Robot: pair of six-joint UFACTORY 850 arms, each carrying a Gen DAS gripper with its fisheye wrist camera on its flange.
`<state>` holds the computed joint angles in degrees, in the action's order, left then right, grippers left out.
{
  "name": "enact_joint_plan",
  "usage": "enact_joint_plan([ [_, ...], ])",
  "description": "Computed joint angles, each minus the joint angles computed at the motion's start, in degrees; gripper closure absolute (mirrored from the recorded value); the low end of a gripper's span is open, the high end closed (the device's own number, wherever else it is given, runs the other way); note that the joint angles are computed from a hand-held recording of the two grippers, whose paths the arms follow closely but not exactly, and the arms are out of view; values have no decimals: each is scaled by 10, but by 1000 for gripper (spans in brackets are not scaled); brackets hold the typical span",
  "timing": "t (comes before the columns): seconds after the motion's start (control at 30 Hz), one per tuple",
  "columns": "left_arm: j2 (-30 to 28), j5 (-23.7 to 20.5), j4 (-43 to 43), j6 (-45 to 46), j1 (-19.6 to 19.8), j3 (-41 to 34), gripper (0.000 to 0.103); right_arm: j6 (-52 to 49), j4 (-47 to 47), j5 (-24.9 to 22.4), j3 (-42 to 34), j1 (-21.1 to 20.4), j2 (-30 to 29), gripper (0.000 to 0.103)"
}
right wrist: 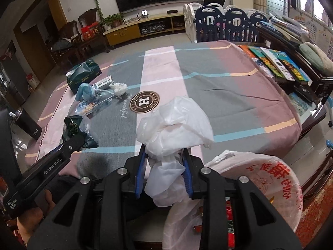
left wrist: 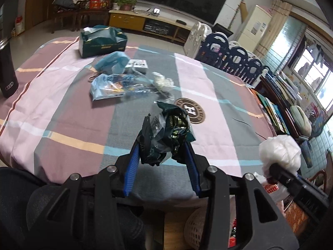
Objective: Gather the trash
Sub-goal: 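Carry both items to the bin and open the right tool to drop the tissue, then open the left tool over the bin to drop the green bag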
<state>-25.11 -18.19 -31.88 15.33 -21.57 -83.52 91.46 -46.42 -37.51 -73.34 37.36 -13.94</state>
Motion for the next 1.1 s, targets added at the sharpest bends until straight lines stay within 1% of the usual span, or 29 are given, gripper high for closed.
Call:
enact_joint_plan([
  [0.1,14,-3,-31,41,-8,11,59,27,-20,-34,41,5,43,71],
  [0.2,23,-12,-61,81,-20,17,59,25,-1,-72,84,10,75,71],
  [0.27,27,-22,-79,109,-28,20,59,13,35,-92,114,5,87,71],
  [0.37,29,-35,-104,146,-39,22,59,-38,147,-89,149,-19,91,71],
  [0.43,31,-47,-124,177,-47,24,59,-75,223,-80,166,-36,87,62],
  [0.47,31,-54,-133,192,-50,23,59,-98,266,-65,178,-47,88,52],
  [0.5,30,-59,-141,203,-52,23,59,-104,286,-44,192,-52,95,41],
  [0.57,28,-73,-151,219,-57,22,59,-91,304,14,224,-62,123,31],
  [0.6,24,-85,-162,231,-59,19,59,-66,290,29,235,-64,138,28],
  [0.63,19,-101,-177,244,-59,15,59,-35,264,28,240,-62,148,28],
  [0.67,11,-123,-196,260,-57,8,59,15,218,12,242,-58,159,28],
  [0.77,-19,-198,-253,302,-50,-17,59,150,94,-58,245,-35,191,21],
  [0.87,-43,-269,-282,338,-59,-41,59,239,26,-99,261,-23,225,20],
  [0.93,-53,-302,-269,372,-78,-55,59,283,1,-118,273,-19,245,20],
  [1.0,-58,-324,-238,403,-101,-62,58,311,-11,-134,279,-17,257,20],
  [1.03,-61,-335,-225,414,-111,-63,54,311,-12,-135,279,-19,259,20],
  [1.07,-62,-342,-213,422,-120,-62,47,307,-12,-135,279,-20,262,20],
  [1.1,-62,-343,-197,426,-129,-58,43,301,-11,-133,278,-22,261,20],
])
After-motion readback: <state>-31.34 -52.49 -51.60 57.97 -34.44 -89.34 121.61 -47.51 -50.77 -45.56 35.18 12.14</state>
